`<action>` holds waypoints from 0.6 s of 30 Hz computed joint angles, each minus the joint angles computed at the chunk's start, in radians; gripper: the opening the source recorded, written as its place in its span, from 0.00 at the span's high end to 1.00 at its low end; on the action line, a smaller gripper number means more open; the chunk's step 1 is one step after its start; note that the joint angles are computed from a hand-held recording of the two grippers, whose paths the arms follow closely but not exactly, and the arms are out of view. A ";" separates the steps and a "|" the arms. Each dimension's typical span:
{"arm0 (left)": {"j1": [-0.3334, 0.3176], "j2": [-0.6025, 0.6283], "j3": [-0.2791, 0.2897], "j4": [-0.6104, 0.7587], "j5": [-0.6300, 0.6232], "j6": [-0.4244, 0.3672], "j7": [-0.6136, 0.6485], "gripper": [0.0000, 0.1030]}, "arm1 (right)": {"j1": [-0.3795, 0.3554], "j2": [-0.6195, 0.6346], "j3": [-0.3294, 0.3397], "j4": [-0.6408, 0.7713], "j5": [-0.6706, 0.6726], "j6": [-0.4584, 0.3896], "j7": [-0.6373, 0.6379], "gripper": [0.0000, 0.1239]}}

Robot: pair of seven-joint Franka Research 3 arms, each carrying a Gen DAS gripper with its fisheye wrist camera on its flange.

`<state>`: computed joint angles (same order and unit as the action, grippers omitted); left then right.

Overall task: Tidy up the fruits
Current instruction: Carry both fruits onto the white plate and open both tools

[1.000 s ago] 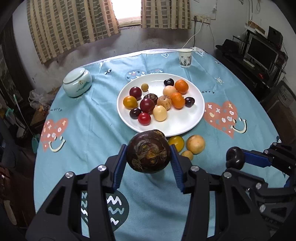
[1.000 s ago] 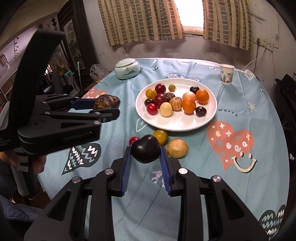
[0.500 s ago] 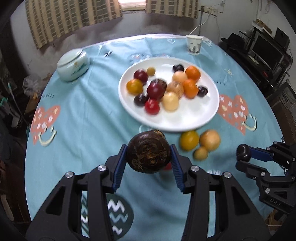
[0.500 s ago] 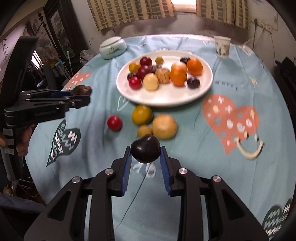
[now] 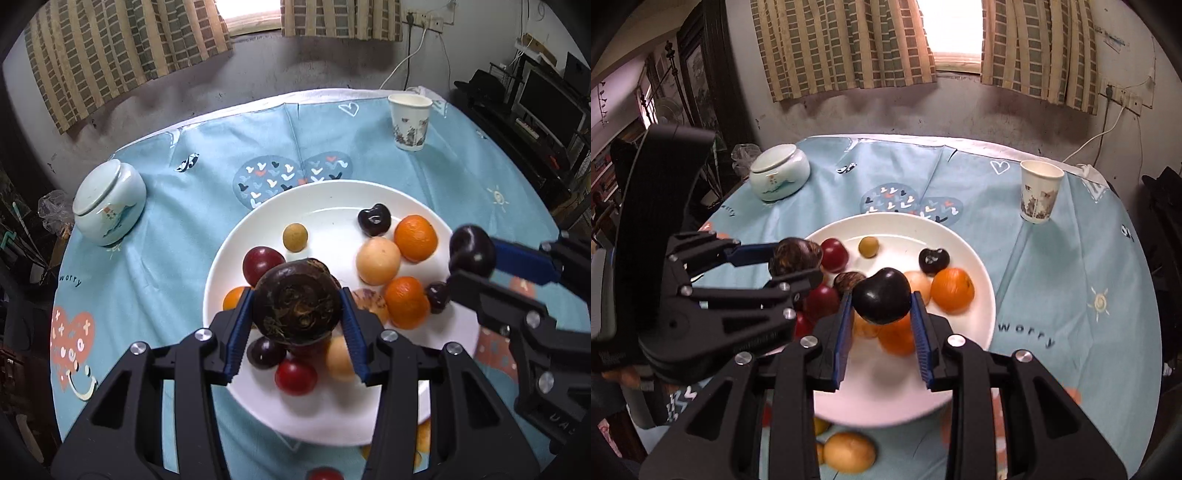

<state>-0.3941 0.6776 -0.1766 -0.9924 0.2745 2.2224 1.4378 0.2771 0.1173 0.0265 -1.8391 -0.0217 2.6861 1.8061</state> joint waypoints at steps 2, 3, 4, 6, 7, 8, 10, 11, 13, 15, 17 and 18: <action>-0.006 0.043 0.003 0.060 0.001 -0.022 0.011 0.54 | -0.011 0.048 0.002 0.052 0.031 -0.013 -0.040 0.75; -0.010 0.057 0.007 0.081 0.003 -0.030 0.013 0.54 | -0.020 0.073 0.009 0.083 0.070 -0.029 -0.080 0.74; -0.015 0.069 0.013 0.097 0.008 -0.032 0.012 0.54 | -0.020 0.096 0.007 0.112 0.074 -0.043 -0.098 0.74; -0.017 0.081 0.018 0.112 0.012 -0.030 0.015 0.54 | -0.003 0.133 -0.013 0.159 0.030 -0.073 -0.089 0.74; -0.017 0.088 0.018 0.123 0.008 -0.034 0.018 0.51 | 0.002 0.150 -0.021 0.181 0.017 -0.087 -0.083 0.73; -0.017 0.091 0.020 0.127 0.007 -0.035 0.018 0.50 | 0.002 0.158 -0.023 0.191 0.020 -0.089 -0.086 0.73; -0.015 0.089 0.021 0.125 0.005 -0.031 0.017 0.48 | 0.002 0.160 -0.027 0.190 0.027 -0.080 -0.085 0.73; -0.015 0.087 0.021 0.124 0.004 -0.033 0.017 0.47 | 0.000 0.157 -0.025 0.184 0.036 -0.072 -0.090 0.73; -0.013 0.070 0.023 0.100 0.007 -0.019 0.009 0.46 | -0.003 0.149 -0.024 0.175 0.048 -0.068 -0.096 0.72; -0.009 0.045 0.019 0.064 0.006 -0.006 0.005 0.44 | 0.005 0.131 -0.030 0.157 0.034 -0.063 -0.082 0.72; -0.001 -0.001 0.013 -0.003 0.008 0.028 0.000 0.42 | 0.004 0.103 -0.024 0.126 0.045 -0.060 -0.083 0.72; 0.003 -0.022 0.009 -0.031 0.007 0.039 -0.001 0.40 | 0.007 0.090 -0.023 0.112 0.040 -0.062 -0.078 0.72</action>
<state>-0.3911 0.6561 -0.1679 -1.0232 0.2817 2.2618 1.4373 0.2837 0.2072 0.0039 -1.7269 0.0181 2.6238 1.7281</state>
